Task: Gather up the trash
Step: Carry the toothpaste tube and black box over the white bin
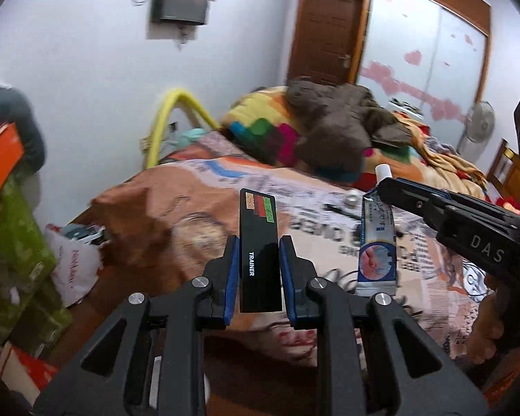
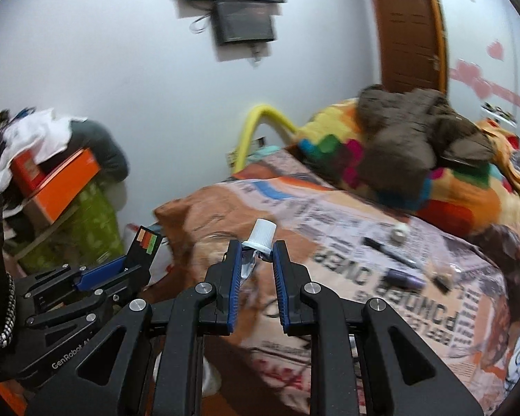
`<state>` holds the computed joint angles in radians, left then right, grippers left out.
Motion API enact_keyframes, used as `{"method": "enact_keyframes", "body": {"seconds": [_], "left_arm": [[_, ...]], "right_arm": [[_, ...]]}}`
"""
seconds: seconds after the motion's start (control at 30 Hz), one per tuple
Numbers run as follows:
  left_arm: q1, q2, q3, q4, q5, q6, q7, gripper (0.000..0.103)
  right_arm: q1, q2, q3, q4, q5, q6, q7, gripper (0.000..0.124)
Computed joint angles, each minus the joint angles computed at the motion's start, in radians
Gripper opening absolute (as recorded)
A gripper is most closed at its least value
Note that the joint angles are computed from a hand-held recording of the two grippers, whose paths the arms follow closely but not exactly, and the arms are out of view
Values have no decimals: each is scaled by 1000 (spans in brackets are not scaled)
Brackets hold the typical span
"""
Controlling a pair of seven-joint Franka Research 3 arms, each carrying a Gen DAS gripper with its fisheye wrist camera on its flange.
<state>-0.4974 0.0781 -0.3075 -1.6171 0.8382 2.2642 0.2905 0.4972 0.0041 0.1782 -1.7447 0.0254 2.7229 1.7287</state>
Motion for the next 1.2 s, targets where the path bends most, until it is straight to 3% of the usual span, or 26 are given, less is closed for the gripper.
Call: {"method": "enact_keyframes", "body": {"seconds": [0.3,0.63,0.9,1.2], "left_arm": [[101,-303,-27,-345,-62,-28,-42,22],[177,-492,-52,-629,-175,19,-98,22],[202,-522,-40,-782,-265,118,-169,22],[219,-459,-28,-879,-330,219,-222,22]], "right_arm": [[95,106,38,98,3,-63,-42,17],[180,226,44,173,43,-159,-86,17],[214,325,34,231,73,-249,-86,16],[240,437,22,295,87,-351,-89,16]]}}
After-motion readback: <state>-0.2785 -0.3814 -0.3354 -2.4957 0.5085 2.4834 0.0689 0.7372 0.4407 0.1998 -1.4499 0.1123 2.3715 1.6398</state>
